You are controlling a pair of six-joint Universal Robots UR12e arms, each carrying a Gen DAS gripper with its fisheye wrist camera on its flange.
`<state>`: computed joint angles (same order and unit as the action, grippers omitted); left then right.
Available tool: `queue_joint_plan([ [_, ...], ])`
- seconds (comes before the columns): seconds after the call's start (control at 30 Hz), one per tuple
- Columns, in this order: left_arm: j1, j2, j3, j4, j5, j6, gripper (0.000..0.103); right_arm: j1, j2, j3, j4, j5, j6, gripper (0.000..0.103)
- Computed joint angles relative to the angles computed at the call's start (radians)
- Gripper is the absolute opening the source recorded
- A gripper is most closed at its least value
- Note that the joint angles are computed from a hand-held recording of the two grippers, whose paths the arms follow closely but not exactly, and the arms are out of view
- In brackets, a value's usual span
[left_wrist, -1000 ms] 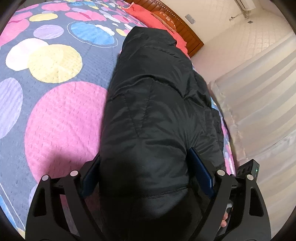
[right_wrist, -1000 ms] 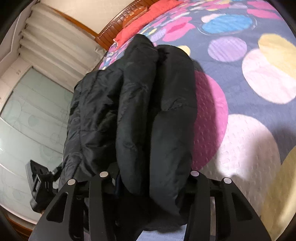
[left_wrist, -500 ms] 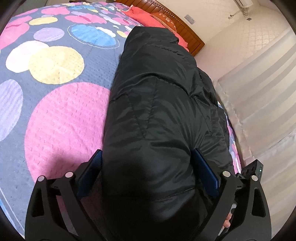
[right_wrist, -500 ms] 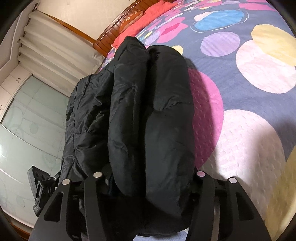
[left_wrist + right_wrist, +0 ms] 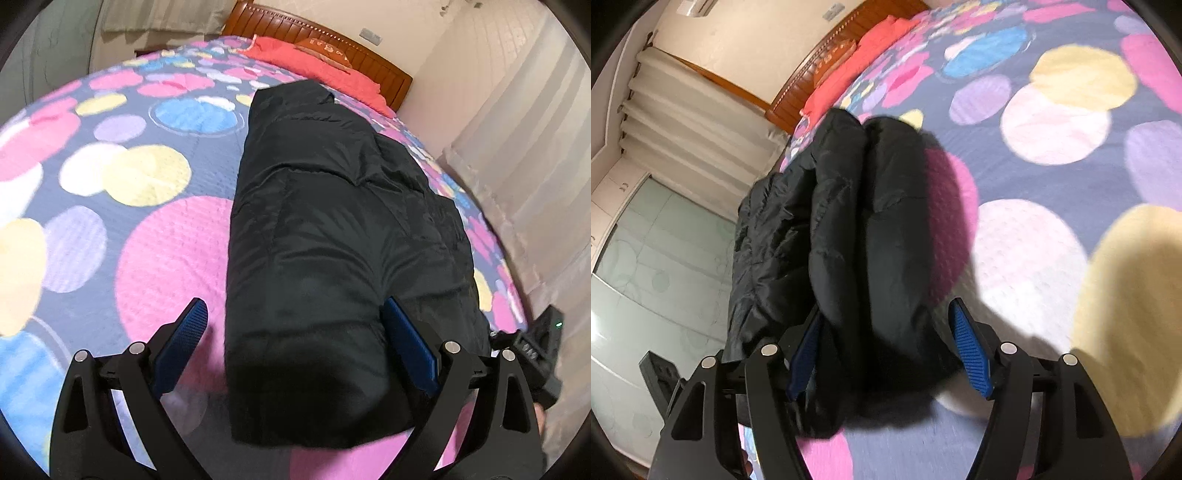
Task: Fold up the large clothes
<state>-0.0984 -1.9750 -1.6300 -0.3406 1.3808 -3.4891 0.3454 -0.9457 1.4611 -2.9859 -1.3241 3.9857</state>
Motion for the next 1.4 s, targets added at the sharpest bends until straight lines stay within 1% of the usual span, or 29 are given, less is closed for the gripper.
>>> queue_joint_plan([
  [0.03,-0.009,0.010,-0.006,0.000,0.033,0.019,0.095,0.005,-0.011,0.008,0.006,-0.026,-0.011,0.066],
  [0.07,-0.018,0.018,-0.012,0.000,0.068,0.037,0.095,0.015,-0.023,0.011,0.027,-0.067,-0.028,0.066],
  [0.1,-0.024,0.024,-0.018,0.003,0.086,0.048,0.095,0.028,-0.041,0.015,0.059,-0.127,-0.056,0.066],
  [0.13,-0.035,0.035,-0.027,0.009,0.125,0.068,0.095,0.037,-0.051,0.017,0.078,-0.161,-0.073,0.066],
  [0.2,-0.050,0.050,-0.040,0.017,0.175,0.091,0.095,0.066,-0.074,0.014,0.132,-0.265,-0.129,0.066],
  [0.27,-0.063,0.065,-0.053,0.024,0.212,0.106,0.095,0.087,-0.089,0.011,0.160,-0.332,-0.170,0.066],
  [0.4,-0.077,0.095,-0.074,0.032,0.251,0.111,0.095,0.135,-0.109,-0.003,0.206,-0.450,-0.241,0.066],
  [0.5,-0.088,0.116,-0.092,0.055,0.271,0.110,0.095,0.163,-0.113,-0.018,0.233,-0.510,-0.288,0.066],
  [0.77,-0.112,0.163,-0.130,0.091,0.322,0.113,0.095,0.205,-0.131,-0.015,0.229,-0.601,-0.345,0.067],
  [0.93,-0.123,0.184,-0.150,0.107,0.347,0.117,0.095,0.219,-0.140,-0.005,0.219,-0.629,-0.355,0.070],
  [1.23,-0.136,0.201,-0.167,0.119,0.383,0.115,0.095,0.231,-0.143,-0.003,0.211,-0.640,-0.370,0.070],
  [1.4,-0.136,0.204,-0.170,0.119,0.385,0.113,0.096,0.232,-0.142,-0.004,0.212,-0.642,-0.371,0.070],
])
